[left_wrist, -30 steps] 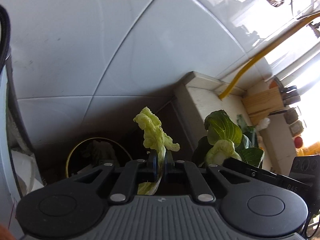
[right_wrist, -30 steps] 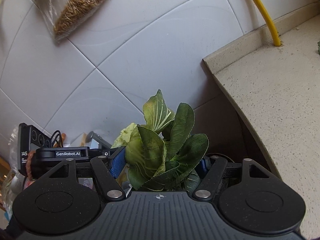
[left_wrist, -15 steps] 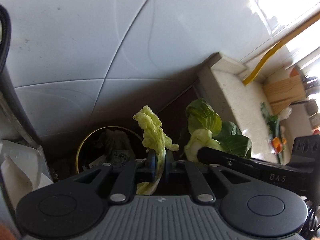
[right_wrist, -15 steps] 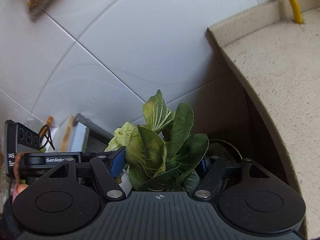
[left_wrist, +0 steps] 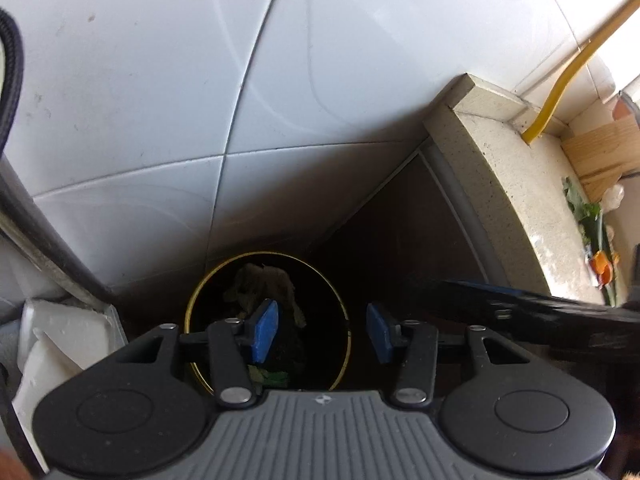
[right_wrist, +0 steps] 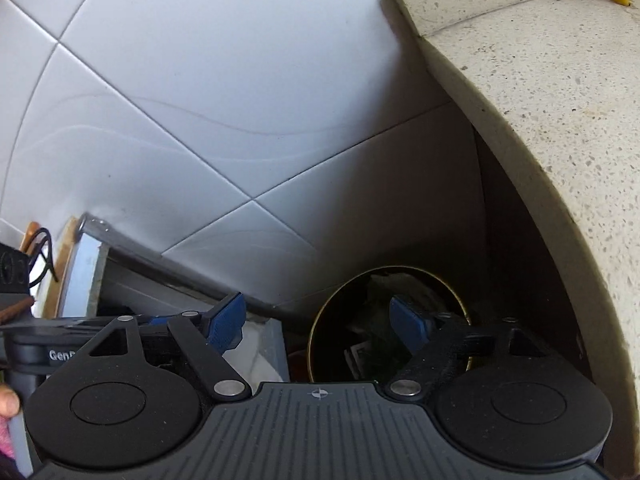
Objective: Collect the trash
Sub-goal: 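Open the left gripper over the bin while the right gripper opens too, then move both open tools back to the scrap pile on the counter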
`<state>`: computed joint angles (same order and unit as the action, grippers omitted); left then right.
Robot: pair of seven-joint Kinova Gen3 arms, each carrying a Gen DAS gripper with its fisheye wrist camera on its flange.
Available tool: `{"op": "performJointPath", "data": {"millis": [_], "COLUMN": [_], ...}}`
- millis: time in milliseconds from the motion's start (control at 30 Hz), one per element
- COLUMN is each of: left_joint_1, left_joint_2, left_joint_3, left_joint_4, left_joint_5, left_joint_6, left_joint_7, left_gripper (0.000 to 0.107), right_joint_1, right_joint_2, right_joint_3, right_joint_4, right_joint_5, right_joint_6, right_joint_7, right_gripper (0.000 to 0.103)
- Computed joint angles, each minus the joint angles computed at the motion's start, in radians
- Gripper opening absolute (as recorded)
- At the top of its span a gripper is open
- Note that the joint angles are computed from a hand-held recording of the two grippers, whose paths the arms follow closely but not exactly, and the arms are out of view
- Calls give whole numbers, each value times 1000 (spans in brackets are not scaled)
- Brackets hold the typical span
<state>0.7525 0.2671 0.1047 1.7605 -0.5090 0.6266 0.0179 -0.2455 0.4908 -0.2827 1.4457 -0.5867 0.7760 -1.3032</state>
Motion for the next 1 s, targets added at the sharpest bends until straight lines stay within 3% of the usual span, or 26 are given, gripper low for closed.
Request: {"op": "performJointPath", "data": {"millis": [167, 567, 800, 1000], "left_joint_1": [49, 69, 100, 133], "left_joint_2": [41, 33, 36, 47], "left_joint_3": [3, 7, 31, 36], "left_joint_4": [-73, -87, -171, -248], "left_joint_5": [-73, -102, -132, -160], "left_joint_6": [104, 82, 153, 193], "left_joint_7": [-50, -95, -159, -215], "left_gripper": [44, 44, 45, 46], "right_joint_1": [20, 60, 72, 59], "right_joint_2": [-35, -271, -413, -473], "right_joint_3": [-4, 48, 114, 167], "right_joint_4": [22, 194, 325, 381], "right_joint_5": [-19, -94, -160, -186], "right_joint_6": [11, -89, -143, -173], "right_joint_7": [22, 69, 123, 151], "right_gripper": [84, 86, 86, 87]}}
